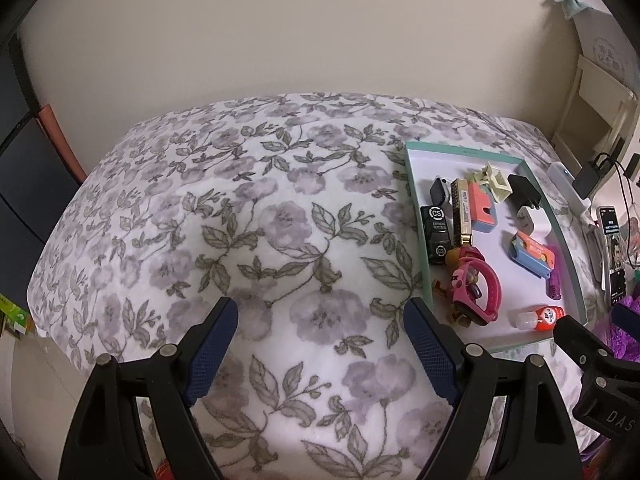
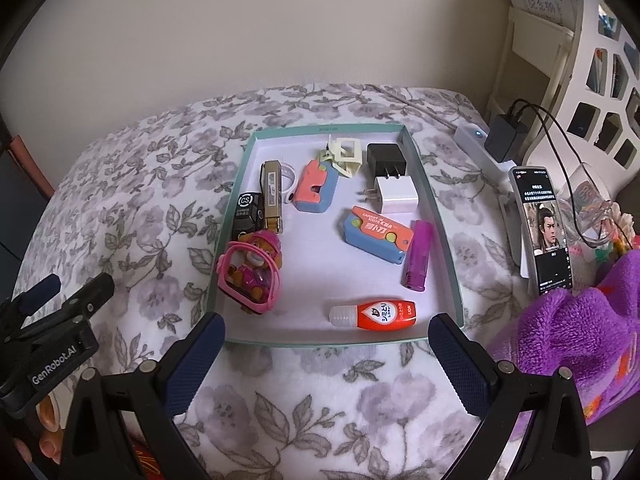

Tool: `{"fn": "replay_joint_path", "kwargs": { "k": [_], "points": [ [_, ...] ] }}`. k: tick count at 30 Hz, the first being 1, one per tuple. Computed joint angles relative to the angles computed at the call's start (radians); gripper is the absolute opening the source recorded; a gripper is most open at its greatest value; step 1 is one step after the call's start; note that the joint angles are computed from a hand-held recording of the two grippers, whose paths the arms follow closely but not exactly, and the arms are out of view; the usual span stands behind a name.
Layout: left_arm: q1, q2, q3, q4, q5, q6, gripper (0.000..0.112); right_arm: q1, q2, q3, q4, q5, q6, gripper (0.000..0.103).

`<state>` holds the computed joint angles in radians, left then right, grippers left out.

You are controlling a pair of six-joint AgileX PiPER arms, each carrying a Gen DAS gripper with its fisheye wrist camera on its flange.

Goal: Organize rigid objects

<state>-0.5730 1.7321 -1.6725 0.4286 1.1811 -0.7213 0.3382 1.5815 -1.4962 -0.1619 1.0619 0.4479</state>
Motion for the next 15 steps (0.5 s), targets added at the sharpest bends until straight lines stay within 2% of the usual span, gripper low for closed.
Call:
{"fn": "replay_joint_path", "kwargs": {
  "k": [15],
  "points": [
    [0.007,-0.002,0.002,-0.008,-0.004,0.001,0.085,0.016,0.0,-0.007,-0.019,-0.015,-0.006,0.103]
  ]
}}
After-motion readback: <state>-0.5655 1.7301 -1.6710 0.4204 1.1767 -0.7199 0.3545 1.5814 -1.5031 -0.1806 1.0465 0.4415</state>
